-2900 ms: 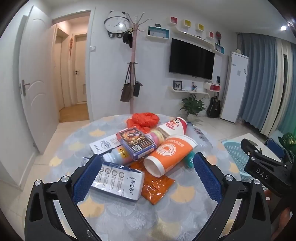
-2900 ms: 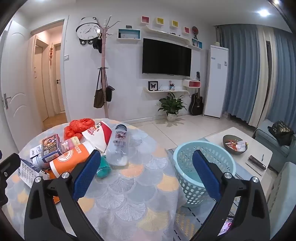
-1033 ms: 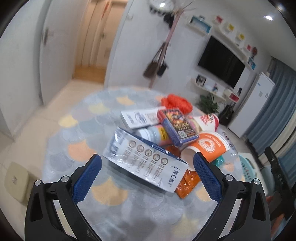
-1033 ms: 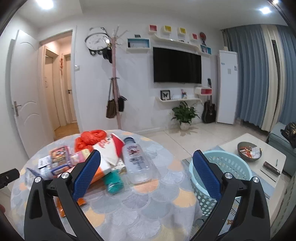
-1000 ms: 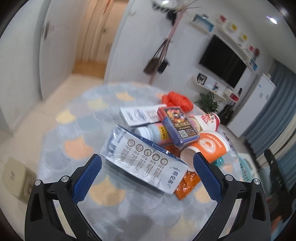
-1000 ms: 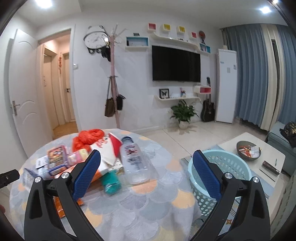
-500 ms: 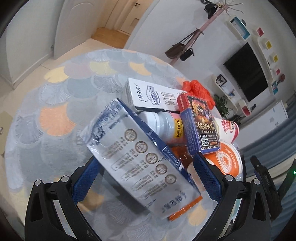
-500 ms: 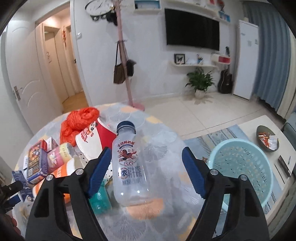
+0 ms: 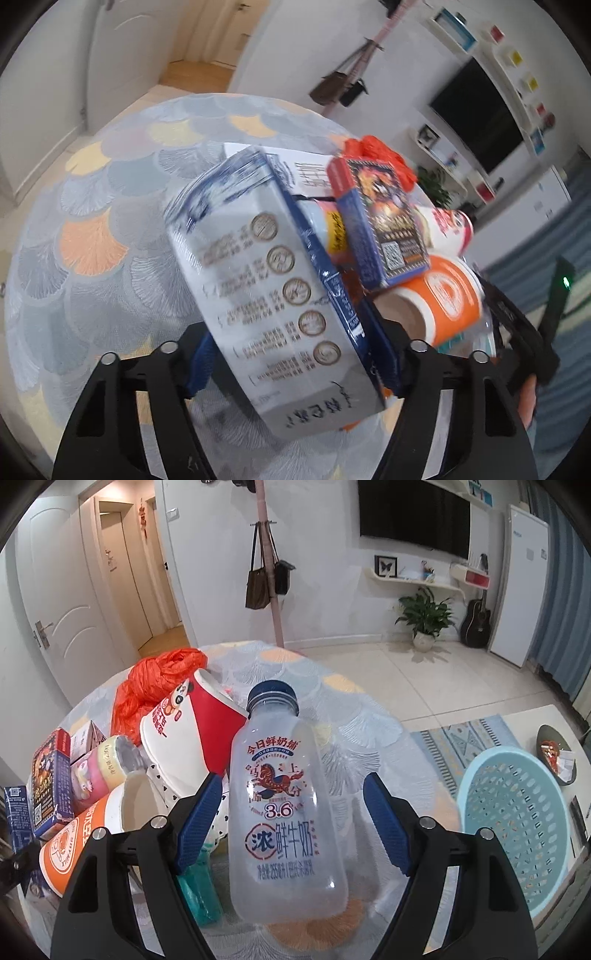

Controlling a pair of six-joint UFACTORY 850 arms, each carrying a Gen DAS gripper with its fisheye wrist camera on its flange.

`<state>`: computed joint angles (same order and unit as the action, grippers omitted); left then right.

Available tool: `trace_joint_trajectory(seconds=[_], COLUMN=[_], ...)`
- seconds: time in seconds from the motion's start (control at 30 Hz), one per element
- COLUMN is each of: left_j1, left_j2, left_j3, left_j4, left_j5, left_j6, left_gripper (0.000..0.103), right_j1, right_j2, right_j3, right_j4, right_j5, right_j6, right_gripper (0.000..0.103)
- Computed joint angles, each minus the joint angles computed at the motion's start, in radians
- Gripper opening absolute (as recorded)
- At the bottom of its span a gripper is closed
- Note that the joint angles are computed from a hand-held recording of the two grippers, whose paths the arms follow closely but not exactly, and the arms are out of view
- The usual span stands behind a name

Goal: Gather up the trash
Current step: 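Grasp the white milk carton with the left gripper while the right grasps the clear milk bottle, then carry both items over the blue basket and open both grippers to drop them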

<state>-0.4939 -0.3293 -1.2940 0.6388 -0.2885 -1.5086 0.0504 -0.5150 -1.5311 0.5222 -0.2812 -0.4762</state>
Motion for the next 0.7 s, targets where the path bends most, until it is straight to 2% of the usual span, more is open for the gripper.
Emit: trace_joint_trajectory(seconds=[0.1,0.13,0.2,0.3,0.5,0.57,0.7], left_j1=[0.002,-0.001,-0.005,-0.016,-0.050,-0.060,-0.085], left_j2=[0.022,0.027,0.038,0.060,0.082,0.073,0.004], left_j3=[0.027,0.029,0.035,0.042,0.013,-0.013,-0.133], left_j4=[-0.004,0.010,0.073,0.202,0.455,0.479,0.405], left_j5=[0.046,0.042,0.038,0.030,0.016,0.019,0.033], left_j6=[0.030,0.031,-0.011,-0.102,-0.254,-0.244,-0.096], left_gripper=[0.061,0.061,0.060,0.060,0.060,0.060,0.060], right_j1=[0.006,0.007,0.002,0.009,-0.032,-0.048,-0.091], right_j2=[-0.018,-0.025,-0.042,-0.028,0.055,0.096,0.175], right_j3=[-0.028,-0.037,-0.067,-0.046,0.044,0.080,0.151], right_j4=[-0.093,-0.104,-0.045,-0.100,0.268,0.395,0.681], right_j5=[-0.010,-0.019,-0.076,-0.048,-0.004,0.026,0.077], right_j6=[0.089,0.096,0.035,0.081,-0.224,-0.342,-0.604], right_gripper=[0.075,0.071,0.054,0.053,0.053,0.053,0.053])
